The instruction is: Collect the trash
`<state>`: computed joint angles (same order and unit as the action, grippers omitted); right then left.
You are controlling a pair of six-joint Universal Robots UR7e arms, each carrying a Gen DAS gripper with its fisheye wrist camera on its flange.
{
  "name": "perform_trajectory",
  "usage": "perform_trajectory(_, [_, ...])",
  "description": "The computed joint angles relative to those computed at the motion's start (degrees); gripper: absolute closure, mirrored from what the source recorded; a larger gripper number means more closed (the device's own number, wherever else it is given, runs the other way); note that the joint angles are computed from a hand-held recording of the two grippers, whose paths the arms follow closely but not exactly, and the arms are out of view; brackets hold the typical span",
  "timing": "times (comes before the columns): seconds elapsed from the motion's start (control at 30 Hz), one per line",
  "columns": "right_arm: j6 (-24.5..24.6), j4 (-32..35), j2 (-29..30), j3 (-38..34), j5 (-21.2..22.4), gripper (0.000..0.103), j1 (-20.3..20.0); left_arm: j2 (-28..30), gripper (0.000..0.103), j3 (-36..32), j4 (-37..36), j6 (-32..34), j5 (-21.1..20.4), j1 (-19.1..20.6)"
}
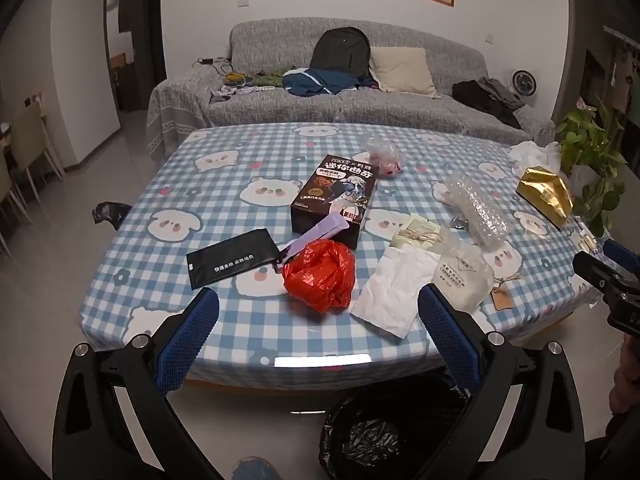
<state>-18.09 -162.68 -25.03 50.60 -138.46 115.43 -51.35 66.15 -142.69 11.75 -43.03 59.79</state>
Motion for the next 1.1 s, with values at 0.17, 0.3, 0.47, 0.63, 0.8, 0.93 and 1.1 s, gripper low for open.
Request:
perform_trajectory(0.17, [-0.25, 0.8, 1.05, -2.08, 0.45, 0.007, -0.2, 1.2, 0.006, -2.03, 2.17, -0.84, -0.25, 0.34])
perform_trajectory(0.3, [1.16, 2.31, 0.96, -1.95, 0.95, 0.007, -0.66, 1.81, 0.006, -2.24, 1.34, -0.26, 0.45, 0.26])
perform_trajectory(0.47, [1.43, 1.8, 0.78, -1.39, 1.31, 0.007, -0.78, 1.59, 0.006, -1.79, 1.2, -0.69, 0.4, 0.41])
perform_trajectory(0.63, [0.88, 0.45, 0.7, -0.77, 1.12, 0.007, -0.46, 0.12, 0.006, 0.75, 0.2, -1.65, -0.12, 0.42])
perform_trajectory(0.8, [0.21, -0.72, 0.76, -0.08, 0.64, 0.007, 0.01, -0.56, 0.006, 2.41, -0.47, -1.17, -0.09, -0.02])
perform_trajectory(0.93, [0.31, -0.89, 0.57, 0.53, 0.59, 0.007, 0.09, -0.82, 0.006, 2.8, -0.52, -1.13, -0.31, -0.18])
perform_trajectory(1.1, [0.37, -1.19, 0.14, 1.47, 0.69, 0.007, 0.0, -0.8, 0.006, 2.77, -0.81, -1.32, -0.33, -0.21])
